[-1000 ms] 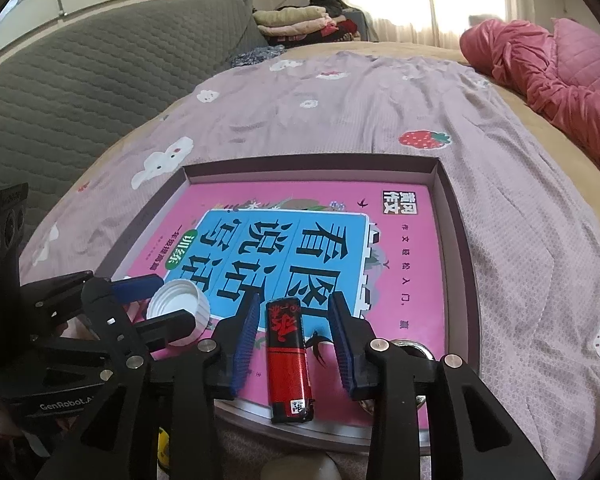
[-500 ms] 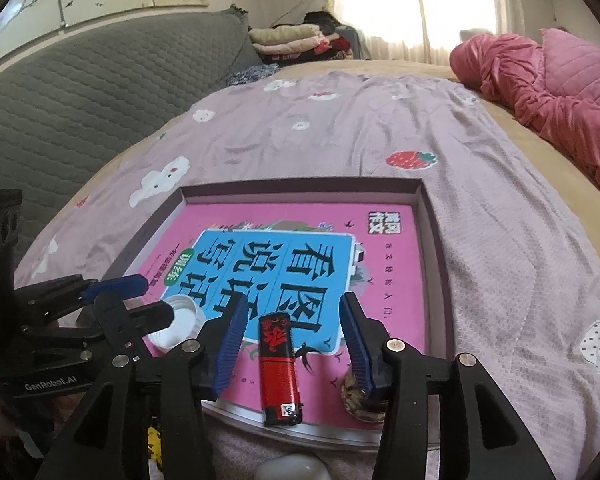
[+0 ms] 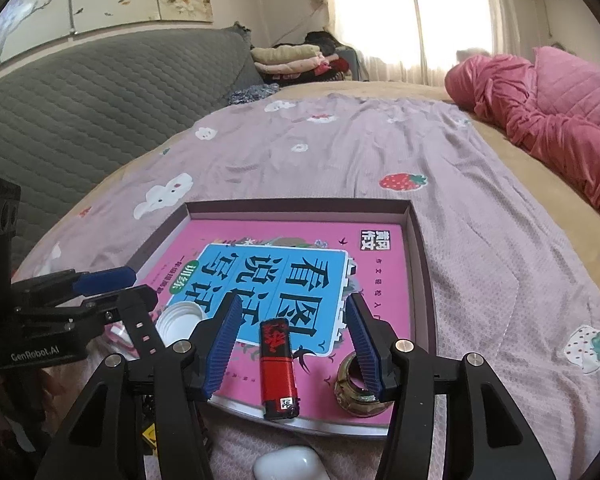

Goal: Organize rigid objects

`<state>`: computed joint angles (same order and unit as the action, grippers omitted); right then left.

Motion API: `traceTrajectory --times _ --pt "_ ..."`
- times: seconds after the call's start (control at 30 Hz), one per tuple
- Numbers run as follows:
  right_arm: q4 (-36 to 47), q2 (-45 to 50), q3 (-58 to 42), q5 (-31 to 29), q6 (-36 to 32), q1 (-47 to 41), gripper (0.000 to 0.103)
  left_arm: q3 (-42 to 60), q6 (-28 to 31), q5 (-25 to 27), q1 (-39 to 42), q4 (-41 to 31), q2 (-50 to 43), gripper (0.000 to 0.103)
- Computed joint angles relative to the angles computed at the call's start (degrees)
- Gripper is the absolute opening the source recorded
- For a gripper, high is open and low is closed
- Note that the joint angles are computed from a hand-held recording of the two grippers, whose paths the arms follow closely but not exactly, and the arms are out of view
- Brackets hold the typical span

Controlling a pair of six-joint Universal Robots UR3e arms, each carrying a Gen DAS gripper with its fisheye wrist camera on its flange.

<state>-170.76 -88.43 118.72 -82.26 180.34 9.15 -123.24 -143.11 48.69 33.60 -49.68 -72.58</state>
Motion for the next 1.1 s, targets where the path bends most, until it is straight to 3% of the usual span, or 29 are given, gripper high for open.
traceTrajectory --times 0.3,1.1 --pt "-1.04 -1.67 1.92 -1.17 1.28 0.65 0.066 -1.79 1.02 -1.15 2.37 -1.27 4.17 0.064" --pt "1.06 -9.67 5.96 -2.90 2.02 2.76 0.070 -3.80 11.16 -4.88 13.97 -24.73 22.52 0.065"
